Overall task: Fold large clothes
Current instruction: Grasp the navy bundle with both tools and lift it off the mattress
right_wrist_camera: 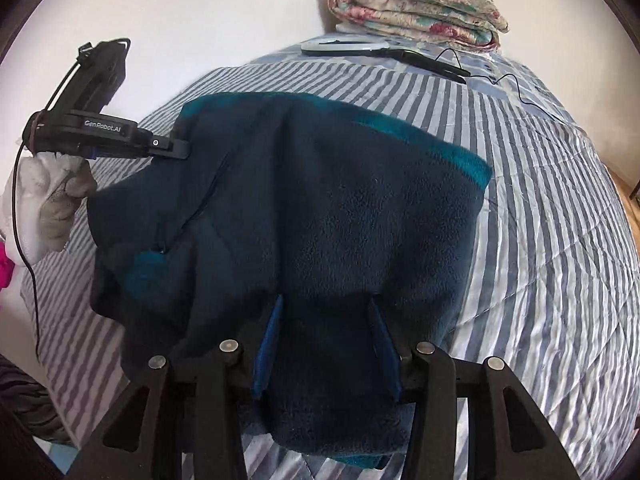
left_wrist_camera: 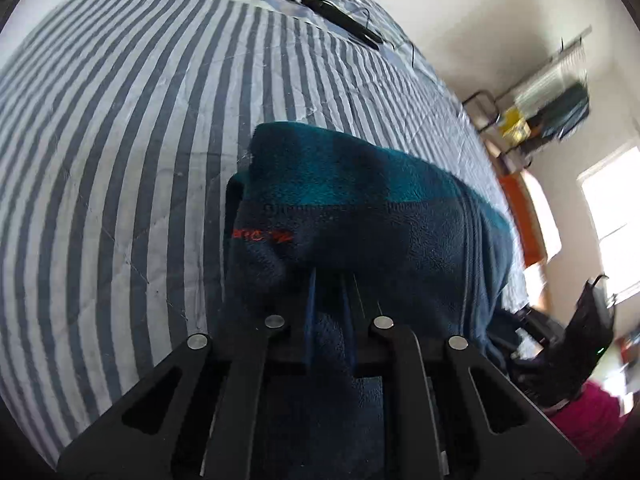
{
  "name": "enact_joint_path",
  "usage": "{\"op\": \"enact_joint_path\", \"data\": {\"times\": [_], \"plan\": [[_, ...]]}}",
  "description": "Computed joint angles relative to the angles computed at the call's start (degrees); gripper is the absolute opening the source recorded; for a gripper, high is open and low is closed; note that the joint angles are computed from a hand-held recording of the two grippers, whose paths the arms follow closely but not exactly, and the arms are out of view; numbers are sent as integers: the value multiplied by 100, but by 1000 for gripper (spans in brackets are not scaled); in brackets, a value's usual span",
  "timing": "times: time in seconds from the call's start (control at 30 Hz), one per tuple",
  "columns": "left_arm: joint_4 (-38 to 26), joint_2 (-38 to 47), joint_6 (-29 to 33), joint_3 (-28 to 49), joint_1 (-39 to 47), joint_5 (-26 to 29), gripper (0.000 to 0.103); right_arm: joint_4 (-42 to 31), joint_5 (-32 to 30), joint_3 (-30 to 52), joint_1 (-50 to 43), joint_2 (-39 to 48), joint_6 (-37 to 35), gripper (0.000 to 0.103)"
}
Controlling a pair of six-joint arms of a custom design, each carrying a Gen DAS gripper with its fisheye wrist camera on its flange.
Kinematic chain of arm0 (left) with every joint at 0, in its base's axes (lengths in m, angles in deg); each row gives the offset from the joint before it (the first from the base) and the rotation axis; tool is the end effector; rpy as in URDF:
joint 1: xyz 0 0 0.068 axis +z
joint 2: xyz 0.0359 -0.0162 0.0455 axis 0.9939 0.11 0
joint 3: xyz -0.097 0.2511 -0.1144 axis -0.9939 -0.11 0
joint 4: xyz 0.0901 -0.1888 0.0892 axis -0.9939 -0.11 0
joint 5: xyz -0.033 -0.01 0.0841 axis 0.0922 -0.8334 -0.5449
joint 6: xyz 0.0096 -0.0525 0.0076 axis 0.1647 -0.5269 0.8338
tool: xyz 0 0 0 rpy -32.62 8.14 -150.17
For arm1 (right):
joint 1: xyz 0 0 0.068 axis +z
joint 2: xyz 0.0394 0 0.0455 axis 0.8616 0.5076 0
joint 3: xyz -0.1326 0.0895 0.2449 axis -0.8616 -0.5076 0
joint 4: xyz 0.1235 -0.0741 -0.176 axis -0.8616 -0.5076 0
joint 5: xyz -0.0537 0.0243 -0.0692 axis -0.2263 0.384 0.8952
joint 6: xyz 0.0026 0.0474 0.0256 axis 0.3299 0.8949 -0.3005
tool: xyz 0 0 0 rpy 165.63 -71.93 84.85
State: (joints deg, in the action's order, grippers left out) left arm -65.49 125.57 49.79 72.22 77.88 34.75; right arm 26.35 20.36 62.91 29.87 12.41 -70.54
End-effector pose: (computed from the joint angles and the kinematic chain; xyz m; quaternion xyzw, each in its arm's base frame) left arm 0.3142 -0.0491 0.1937 -0.0244 0.9414 -0.2806 0.1856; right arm 0.1577 -0.0709 0.2666 -0.2385 0.9358 0.0971 0.2408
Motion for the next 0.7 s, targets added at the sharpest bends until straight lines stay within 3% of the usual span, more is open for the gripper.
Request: {"op": "enact_joint_path", "data": {"times": [0.13,0.2,0.23,0.27,0.33,0.4,0.53,0.7], "plan": [[-396,-311,176,108,7,-37,13,-886,-59,728,-237,453,-271,47],[-514,-545,258,88,129,16,21,-1549,-414,1204,-754,768,-804,46],[-482,-715,223,6,228,103,36,-1767,-564,1360,-1015,865,-1026,47],[-423,-848,142,-63,342,215,55,-1945,-741,1538,-1315,988,-1222,56],[-174,-1106,-93,-307,678,523,77,-2076,-1057,1764,-1794,1187,-1412,66],[-6,-1093,-269,-437,1059,944,79,-2079,-1207,2011,-2073,1504,-1333,70],[-37,-494,-465,-478,1727,1852,80,-2238,-1217,2356,-2190,2211,-873,92],[-33,180,-392,-513,2046,2545,80,-2295,-1078,2463,-1971,2924,-522,92]]}}
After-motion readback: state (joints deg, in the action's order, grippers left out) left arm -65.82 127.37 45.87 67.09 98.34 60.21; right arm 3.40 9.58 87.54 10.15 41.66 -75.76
